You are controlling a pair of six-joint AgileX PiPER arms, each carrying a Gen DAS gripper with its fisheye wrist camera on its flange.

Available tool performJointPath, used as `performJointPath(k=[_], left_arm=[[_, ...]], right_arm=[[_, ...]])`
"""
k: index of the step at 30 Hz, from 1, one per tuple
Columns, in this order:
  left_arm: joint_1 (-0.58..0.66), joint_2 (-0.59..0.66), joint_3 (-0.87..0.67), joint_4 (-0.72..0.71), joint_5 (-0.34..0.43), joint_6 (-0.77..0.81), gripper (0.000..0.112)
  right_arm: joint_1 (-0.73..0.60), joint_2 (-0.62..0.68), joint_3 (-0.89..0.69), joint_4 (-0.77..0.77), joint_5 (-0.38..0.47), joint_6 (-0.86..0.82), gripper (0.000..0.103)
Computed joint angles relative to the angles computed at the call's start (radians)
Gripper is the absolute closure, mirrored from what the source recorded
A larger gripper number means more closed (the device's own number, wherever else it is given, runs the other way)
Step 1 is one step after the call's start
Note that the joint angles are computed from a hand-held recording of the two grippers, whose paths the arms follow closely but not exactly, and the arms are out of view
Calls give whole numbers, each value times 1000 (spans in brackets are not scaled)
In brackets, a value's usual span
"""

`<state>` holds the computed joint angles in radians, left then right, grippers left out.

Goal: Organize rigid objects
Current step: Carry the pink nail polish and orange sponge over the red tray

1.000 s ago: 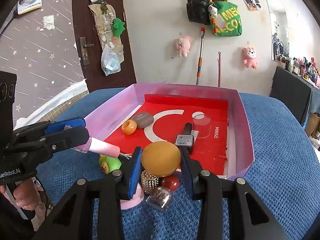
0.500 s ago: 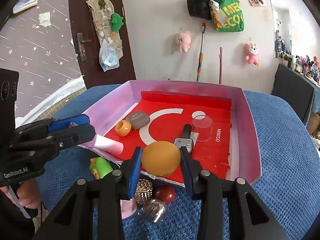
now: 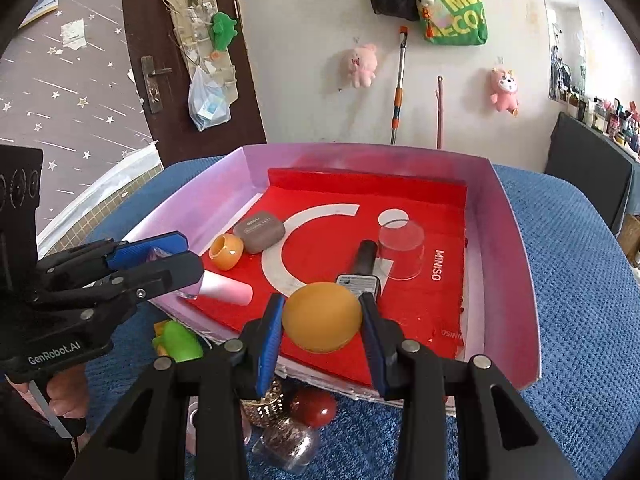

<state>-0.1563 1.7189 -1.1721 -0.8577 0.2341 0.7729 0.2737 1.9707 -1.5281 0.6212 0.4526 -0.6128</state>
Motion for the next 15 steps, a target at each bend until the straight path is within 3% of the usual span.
performJointPath(k=[15], left_arm=[[28,45,-24,34,25,-35,78]], right_arm=[[1,65,-74,-56,51,76,63]])
